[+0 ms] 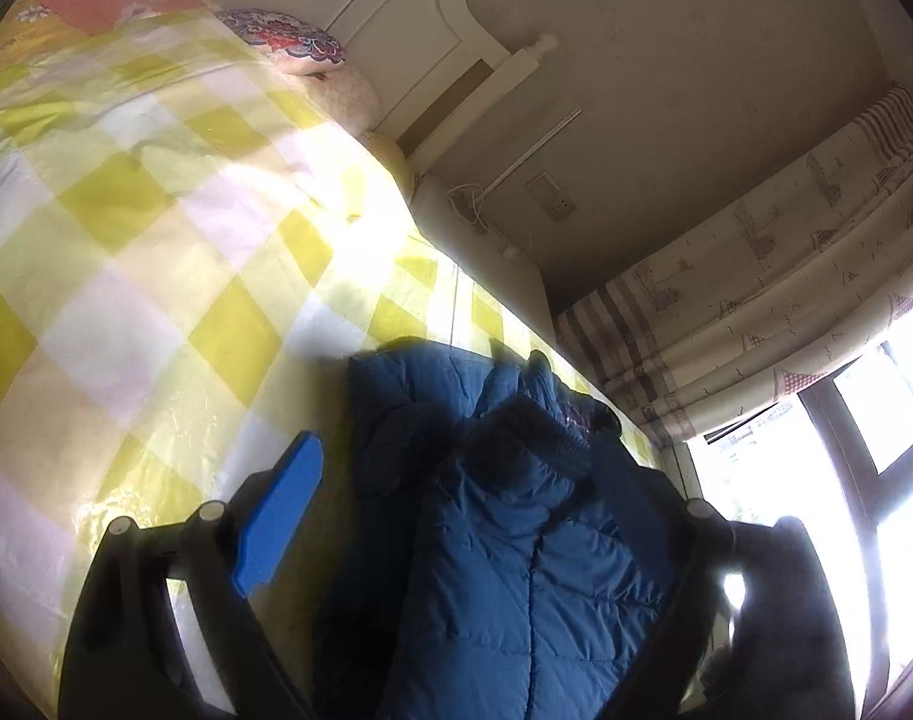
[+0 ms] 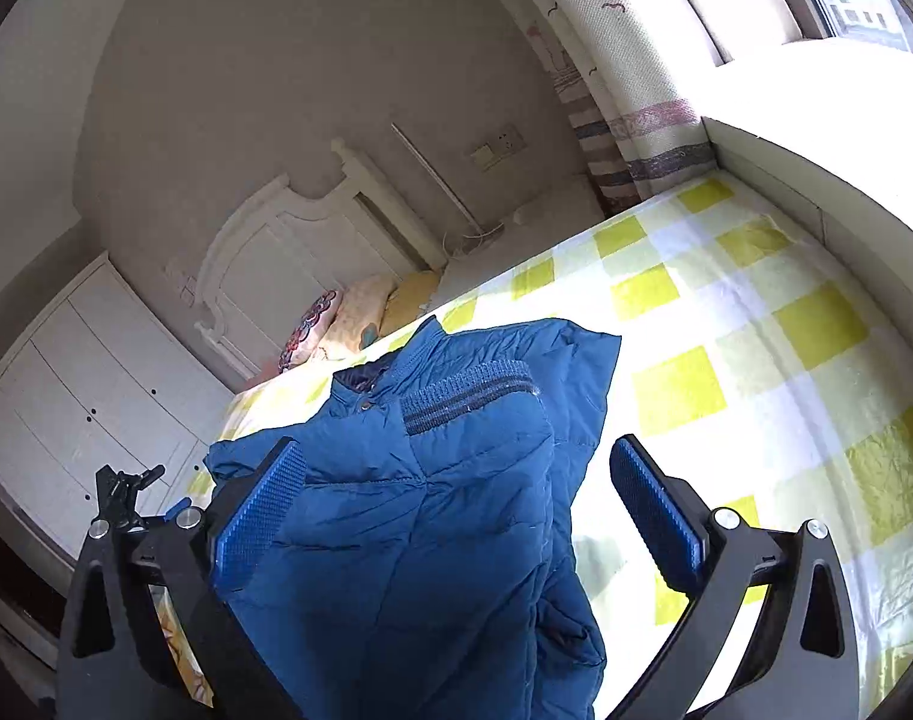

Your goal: Fold large clothes

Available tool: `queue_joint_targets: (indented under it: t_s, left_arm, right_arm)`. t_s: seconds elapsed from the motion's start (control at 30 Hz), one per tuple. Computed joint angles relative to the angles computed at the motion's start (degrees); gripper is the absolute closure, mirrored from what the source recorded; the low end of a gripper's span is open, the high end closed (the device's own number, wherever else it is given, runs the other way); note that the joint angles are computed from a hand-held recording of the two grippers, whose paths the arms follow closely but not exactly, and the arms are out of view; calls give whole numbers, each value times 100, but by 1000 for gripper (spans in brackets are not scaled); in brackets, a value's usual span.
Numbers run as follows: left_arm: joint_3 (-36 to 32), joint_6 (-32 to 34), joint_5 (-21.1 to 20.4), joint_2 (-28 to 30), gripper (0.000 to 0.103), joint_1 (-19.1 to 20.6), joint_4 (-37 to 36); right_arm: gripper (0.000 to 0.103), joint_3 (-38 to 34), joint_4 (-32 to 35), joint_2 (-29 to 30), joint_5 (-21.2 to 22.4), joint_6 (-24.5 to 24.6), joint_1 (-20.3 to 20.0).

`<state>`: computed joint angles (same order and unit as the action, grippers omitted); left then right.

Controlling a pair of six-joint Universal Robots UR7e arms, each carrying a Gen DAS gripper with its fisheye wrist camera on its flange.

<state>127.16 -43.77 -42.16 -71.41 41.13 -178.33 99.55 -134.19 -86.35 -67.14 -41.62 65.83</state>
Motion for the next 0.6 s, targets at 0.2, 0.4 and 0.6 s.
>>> queue_joint_targets:
  t_s: [0.2,0.4,0.6]
  left_arm:
    - [-658,710,-377,550,13,308,1102]
    - [-1164,1144,-826,836,13,703,1353]
    - [-1352,1497,-1346,1000,14,852,1138]
  right_arm:
    - [8,-383,352,500,-1098,-809,406]
    - [20,-867,655,915,-1334,-945,531]
    - [24,-1039,1125,1035,-911,-1032,418]
